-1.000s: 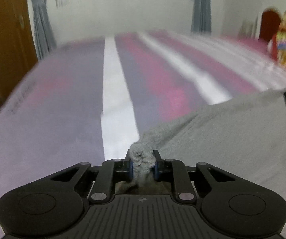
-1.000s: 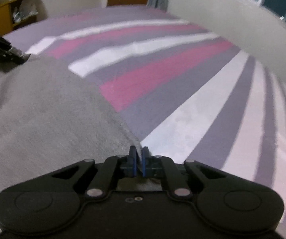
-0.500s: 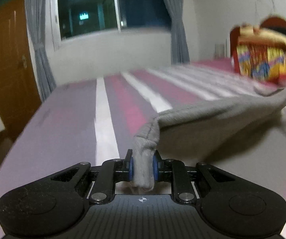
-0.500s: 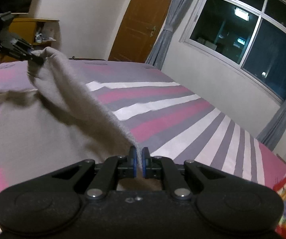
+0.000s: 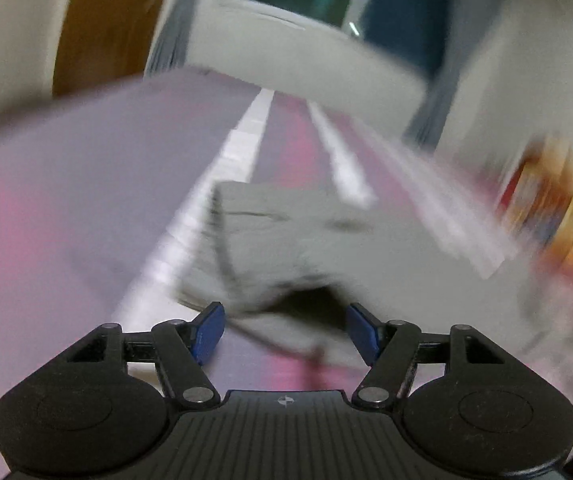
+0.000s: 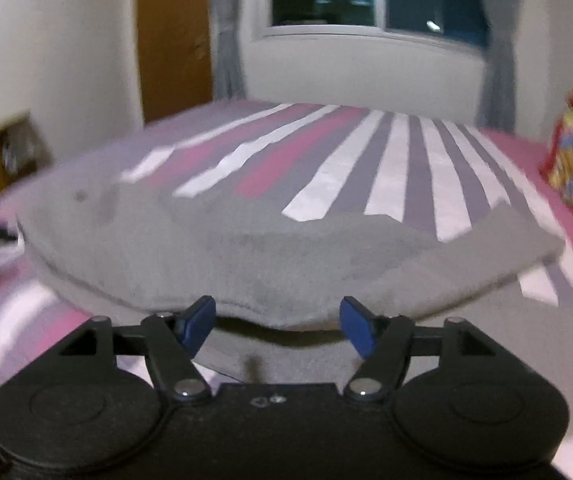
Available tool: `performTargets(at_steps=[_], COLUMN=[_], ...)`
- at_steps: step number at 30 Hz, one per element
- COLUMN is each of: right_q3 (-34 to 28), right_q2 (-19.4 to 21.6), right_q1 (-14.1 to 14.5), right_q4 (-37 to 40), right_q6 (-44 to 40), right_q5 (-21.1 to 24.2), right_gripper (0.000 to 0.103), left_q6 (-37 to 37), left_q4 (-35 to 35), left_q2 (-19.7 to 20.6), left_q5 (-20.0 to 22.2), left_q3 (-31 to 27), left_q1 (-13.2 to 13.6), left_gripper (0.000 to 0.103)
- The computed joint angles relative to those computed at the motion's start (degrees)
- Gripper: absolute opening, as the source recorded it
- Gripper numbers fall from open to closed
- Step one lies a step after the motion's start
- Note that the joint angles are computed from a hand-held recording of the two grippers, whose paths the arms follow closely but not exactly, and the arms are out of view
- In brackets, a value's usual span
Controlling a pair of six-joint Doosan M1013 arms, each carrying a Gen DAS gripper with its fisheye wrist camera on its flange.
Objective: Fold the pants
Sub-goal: 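Lift the held pants end and carry it over the rest of the pants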
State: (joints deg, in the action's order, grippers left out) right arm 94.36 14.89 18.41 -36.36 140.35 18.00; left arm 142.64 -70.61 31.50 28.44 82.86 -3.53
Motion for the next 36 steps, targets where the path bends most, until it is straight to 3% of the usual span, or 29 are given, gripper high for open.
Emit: performTargets(at_steps=[3,6,8,10,11,12,13,14,16,20,22,24,25,26,27,29,31,34,36], right_q3=[0.5,1.08,-0.14,-1.03,-2.17,-3.03,-4.26,-5.11,-5.88,-0.53,2.43,4.01,2.99,2.1,2.33,2.57,2.28,2.43,3.01], right_q2=[0.47,1.46,2.56,3.51,4.4,5.19,5.97,6.55,7.1,3.36,1.64,1.9,3.28,5.02,5.48,5.53,5.81,5.04,3.89], right_q1=[-2.69,-4.43,-5.45,-6.07,-6.45,-6.57,-6.89,-7.07,-6.73,-5.53,-5.86,-5.27,-4.37,-4.19,-4.66,-5.34,-4.97,-3.77,-3.61], right_q4=[16.99,24.29,30.7,32.17,32.62,33.16,34.29,34.92,28.65,-1.35,-11.38,-9.41,-3.93,3.57,10.43,15.88,12.99,0.88,-0.82], right_q6=[-0.6,2.23,-1.21,0.28,1.03,1.65,0.97,0.45,4.11,28.96,36.74,33.01,26.73,19.95,15.93,13.87,14.61,24.66,26.0], right_q5=[-2.77,-6.71,-6.29,-5.97,-4.64,-2.72,-0.44,1.17,1.91,-9.27,-13.74,-12.93,-8.65,-5.53,-5.42,-6.34,-5.46,-4.8,-5.11], right_gripper=[0.063,0.061,0.061,0.061,0.06,0.057,0.044,0.022,0.012,0.006,0.006,0.006,0.007,0.007,0.005,0.005,0.007,0.007,0.007], left_q6=[-2.71,-6.81,-7.4,-9.21,-12.15,-14.93,-15.06,-14.97,-12.44,0.58,-4.13,-13.84,-17.61,-19.89,-20.73,-19.73,-18.91,-11.79,-15.18], left_q4=[-16.81,-20.98,-22.47,-22.86,-20.57,-17.94,-17.18,-14.64,-13.03,-18.89,-9.01,5.99,11.68,14.37,14.06,12.01,10.98,2.79,7.66], left_q2=[1.87,3.15,3.56,4.03,4.44,4.68,5.17,5.13,5.3,4.35,4.74,6.06,6.7,6.81,6.45,5.98,5.33,4.41,4.42], left_q5=[7.4,8.65,8.22,7.07,6.28,5.28,5.29,4.63,4.01,5.97,6.4,7.19,8.24,8.22,7.37,6.47,5.61,3.69,2.8], left_q3=[1.24,1.21,1.06,0.45,-0.54,-1.28,-2.07,-3.01,-5.08,-5.63,-7.14,-9.07,-9.84,-9.95,-9.43,-8.61,-7.89,-6.83,-7.31], left_q1=[1.43,1.12,0.95,0.59,0.43,0.29,0.21,0.02,-0.21,1.0,1.35,0.91,0.71,0.5,0.47,0.54,0.5,0.67,0.27], left_gripper=[0.067,0.067,0.066,0.051,0.037,0.03,0.025,0.021,0.02,0.02,0.02,0.02,0.02,0.02,0.02,0.02,0.019,0.02,0.02])
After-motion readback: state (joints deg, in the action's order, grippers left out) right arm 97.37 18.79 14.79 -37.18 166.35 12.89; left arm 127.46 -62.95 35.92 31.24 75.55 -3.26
